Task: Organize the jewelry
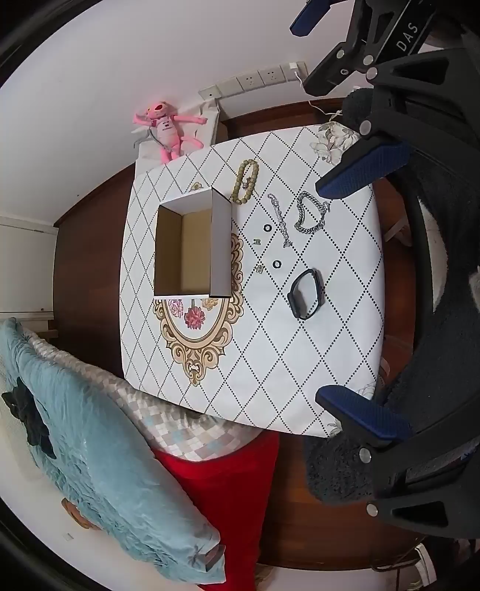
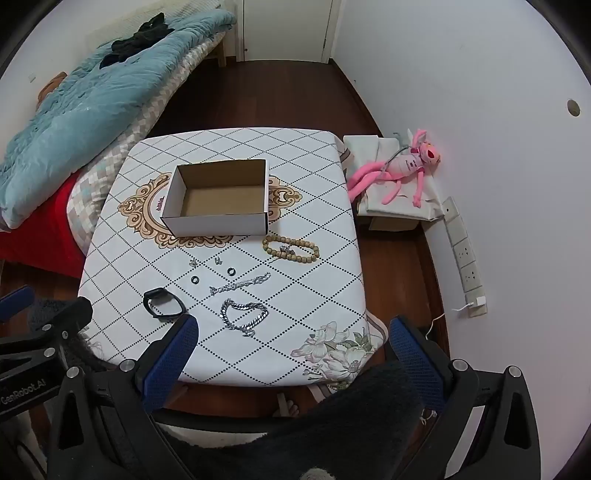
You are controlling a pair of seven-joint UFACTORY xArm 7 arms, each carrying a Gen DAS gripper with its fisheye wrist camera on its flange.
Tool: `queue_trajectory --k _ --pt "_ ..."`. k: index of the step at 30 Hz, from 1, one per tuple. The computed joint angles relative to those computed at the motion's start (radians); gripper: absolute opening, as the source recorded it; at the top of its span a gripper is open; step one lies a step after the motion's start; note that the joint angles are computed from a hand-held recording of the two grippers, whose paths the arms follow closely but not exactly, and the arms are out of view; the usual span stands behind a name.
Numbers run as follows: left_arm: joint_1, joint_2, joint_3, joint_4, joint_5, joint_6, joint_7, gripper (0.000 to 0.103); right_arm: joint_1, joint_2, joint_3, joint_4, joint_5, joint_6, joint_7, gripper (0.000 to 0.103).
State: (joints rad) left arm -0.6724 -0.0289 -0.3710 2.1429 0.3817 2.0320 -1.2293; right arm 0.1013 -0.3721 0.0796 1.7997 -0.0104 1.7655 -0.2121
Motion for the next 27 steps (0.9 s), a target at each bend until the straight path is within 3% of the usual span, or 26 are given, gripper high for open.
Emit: queue_trajectory --k 8,10,27 --pt "0.013 -0.020 0.005 -0.022 -0.011 -0.010 0.018 0.103 -0.001 -0.001 -0.003 -0.001 0.007 0.005 0.002 0.103" --pt "-0.014 0.033 -0.015 0.061 0.036 0.035 0.015 0.103 -0.002 -0.009 -0.007 -0.001 0.008 0.013 0.000 0.103" --pt "-0.079 0.063 0.028 0.107 0.059 0.053 0.031 0.103 -0.008 0.012 -0.009 0.031 0.007 0.017 0.001 0.103"
